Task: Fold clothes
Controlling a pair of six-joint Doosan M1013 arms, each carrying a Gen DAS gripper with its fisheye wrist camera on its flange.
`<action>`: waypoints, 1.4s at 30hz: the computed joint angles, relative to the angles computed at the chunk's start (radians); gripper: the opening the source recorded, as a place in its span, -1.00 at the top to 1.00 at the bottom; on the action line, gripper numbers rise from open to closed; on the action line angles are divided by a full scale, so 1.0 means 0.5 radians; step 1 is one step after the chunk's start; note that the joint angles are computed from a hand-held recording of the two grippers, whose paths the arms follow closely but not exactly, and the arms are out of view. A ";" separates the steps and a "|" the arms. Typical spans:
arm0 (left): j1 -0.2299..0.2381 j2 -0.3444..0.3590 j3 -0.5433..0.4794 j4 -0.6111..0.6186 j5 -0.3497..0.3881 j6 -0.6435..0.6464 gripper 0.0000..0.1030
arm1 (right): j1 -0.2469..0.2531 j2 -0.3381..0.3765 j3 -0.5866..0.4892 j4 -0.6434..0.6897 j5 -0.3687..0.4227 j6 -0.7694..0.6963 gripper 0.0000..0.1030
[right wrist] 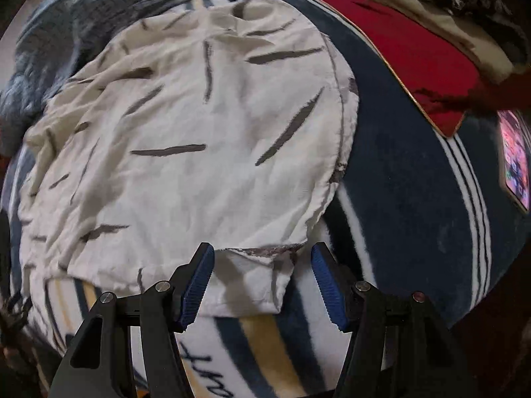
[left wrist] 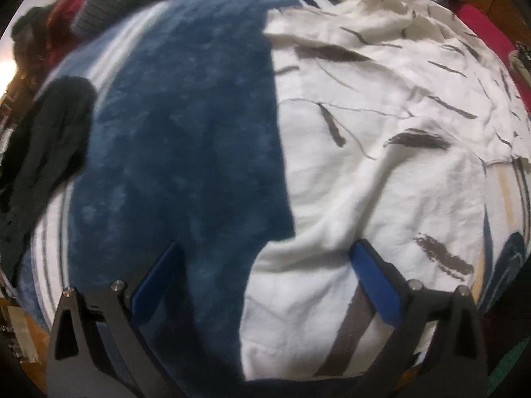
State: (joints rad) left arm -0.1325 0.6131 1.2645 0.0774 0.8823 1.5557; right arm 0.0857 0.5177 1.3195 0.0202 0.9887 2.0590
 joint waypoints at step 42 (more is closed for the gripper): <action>-0.019 -0.142 0.076 -0.260 -0.121 0.477 -0.95 | 0.173 -0.167 0.107 0.324 0.068 -0.558 0.00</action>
